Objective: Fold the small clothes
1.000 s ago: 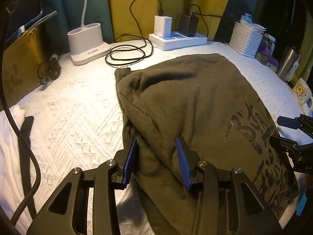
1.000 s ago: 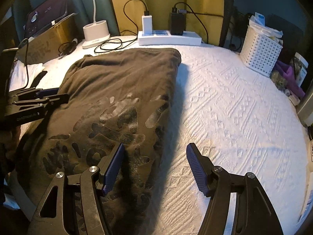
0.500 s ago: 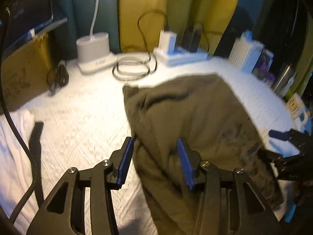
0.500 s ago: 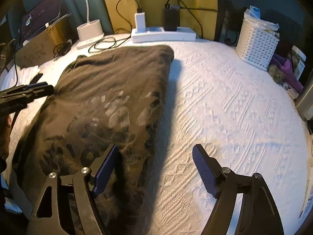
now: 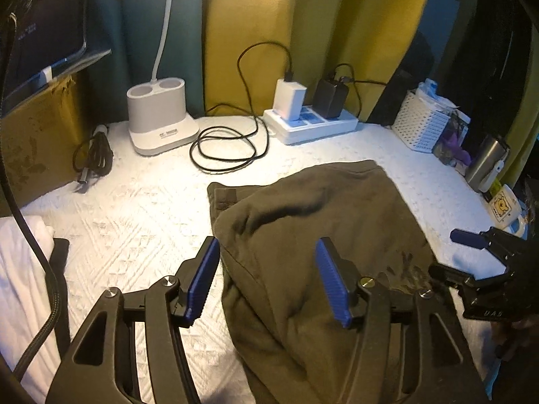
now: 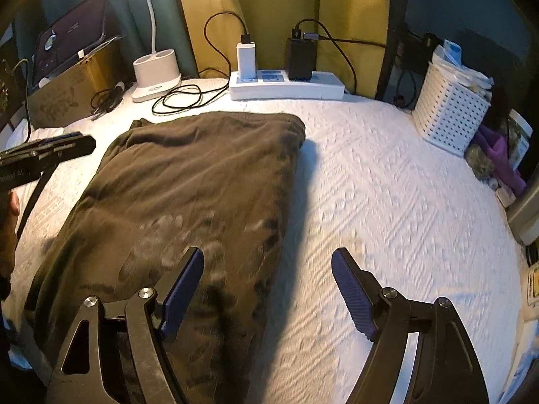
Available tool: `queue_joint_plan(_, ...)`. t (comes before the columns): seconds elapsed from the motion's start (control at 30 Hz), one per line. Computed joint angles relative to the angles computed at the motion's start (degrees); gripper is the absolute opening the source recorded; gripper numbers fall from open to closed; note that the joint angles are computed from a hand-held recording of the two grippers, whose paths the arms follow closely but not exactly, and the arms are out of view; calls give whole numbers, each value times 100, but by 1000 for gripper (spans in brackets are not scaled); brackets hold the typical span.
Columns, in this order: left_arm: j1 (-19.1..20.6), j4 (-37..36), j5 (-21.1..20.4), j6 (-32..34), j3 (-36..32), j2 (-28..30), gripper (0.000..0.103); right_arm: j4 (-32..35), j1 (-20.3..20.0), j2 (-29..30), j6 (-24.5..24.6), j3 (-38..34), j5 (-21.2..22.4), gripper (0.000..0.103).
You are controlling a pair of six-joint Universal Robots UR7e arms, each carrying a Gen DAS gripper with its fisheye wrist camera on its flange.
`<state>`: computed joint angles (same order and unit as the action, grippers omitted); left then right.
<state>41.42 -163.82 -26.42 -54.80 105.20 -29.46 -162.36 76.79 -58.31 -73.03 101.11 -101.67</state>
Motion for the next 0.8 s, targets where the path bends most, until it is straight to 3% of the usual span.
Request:
queue_joint_plan(0.13,214,-367,-130,190,33,15,73,31,98,243,71,-284,-33,80)
queue_joint_plan(0.33,531,-943,-485,705,-98,120,74,330,197,619,371,-833,5,80)
queue_joint_plan(0.47,734,-833,-717,943,-281,174,74,446,263,859,465,-1101,-48,80)
queue_joint_plan(0.8,877,-621,-707,1457,-580,231,74,770,353,1340,569,-1614,-102,80)
